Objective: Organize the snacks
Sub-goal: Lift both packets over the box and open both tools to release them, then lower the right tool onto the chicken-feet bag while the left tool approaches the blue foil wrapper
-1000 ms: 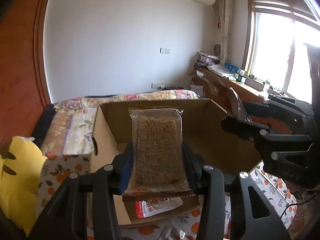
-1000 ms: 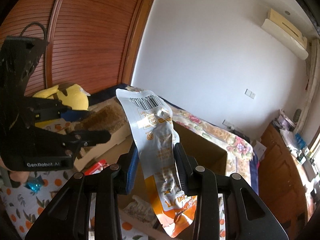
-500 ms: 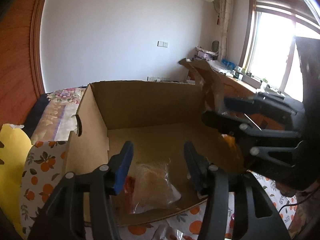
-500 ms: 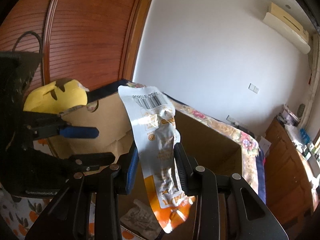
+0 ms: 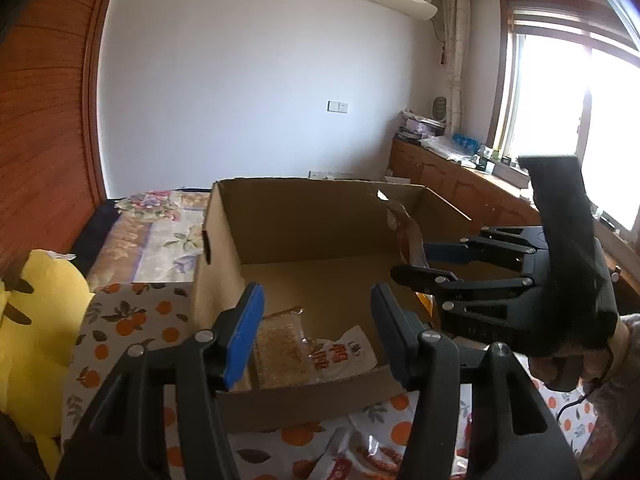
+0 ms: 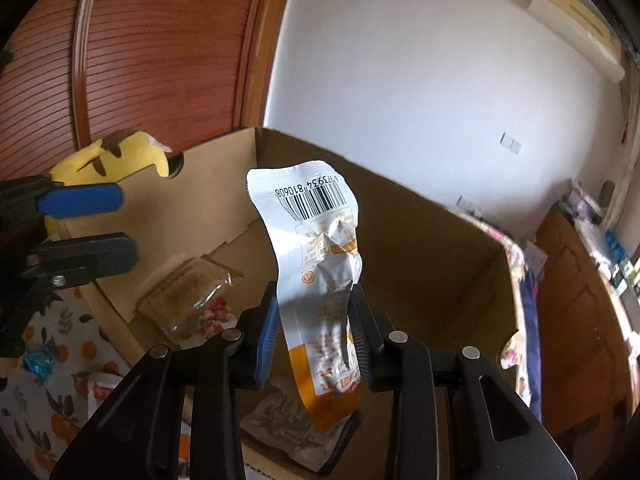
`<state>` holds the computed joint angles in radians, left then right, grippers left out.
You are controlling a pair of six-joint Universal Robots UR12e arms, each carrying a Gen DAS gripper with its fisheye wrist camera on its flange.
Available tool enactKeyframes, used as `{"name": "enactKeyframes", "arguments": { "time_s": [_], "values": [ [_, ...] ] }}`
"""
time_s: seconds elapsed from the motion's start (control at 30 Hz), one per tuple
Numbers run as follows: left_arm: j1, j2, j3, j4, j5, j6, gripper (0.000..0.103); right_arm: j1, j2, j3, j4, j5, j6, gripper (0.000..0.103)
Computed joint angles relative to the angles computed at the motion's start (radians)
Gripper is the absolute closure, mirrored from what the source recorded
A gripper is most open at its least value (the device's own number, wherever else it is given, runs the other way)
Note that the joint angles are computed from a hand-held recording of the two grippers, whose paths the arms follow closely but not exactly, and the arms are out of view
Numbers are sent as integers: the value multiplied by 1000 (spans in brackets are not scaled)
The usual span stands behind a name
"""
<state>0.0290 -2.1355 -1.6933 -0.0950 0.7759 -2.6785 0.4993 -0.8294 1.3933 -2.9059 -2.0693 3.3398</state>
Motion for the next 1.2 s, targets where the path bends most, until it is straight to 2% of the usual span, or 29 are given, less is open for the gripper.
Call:
{"name": "enactKeyframes", "arguments": {
  "time_s": [0.17, 0.33, 0.73, 0.93, 1.2],
  "values": [
    [13, 3, -6, -2, 6, 12, 47, -21, -20, 23, 24, 70, 87, 69],
    [32, 16, -24, -2, 10, 13, 47, -22, -33, 42, -5, 102, 117, 48],
    [86, 71, -122, -18, 56, 84, 46, 39, -114, 142, -52, 90, 172, 48],
    [110, 112, -191, -61, 70, 154, 46, 76, -121, 168, -50, 79, 244, 48],
    [129, 127, -243, -98, 93, 229, 46, 106, -114, 206, -73, 89, 347, 48]
  ]
}}
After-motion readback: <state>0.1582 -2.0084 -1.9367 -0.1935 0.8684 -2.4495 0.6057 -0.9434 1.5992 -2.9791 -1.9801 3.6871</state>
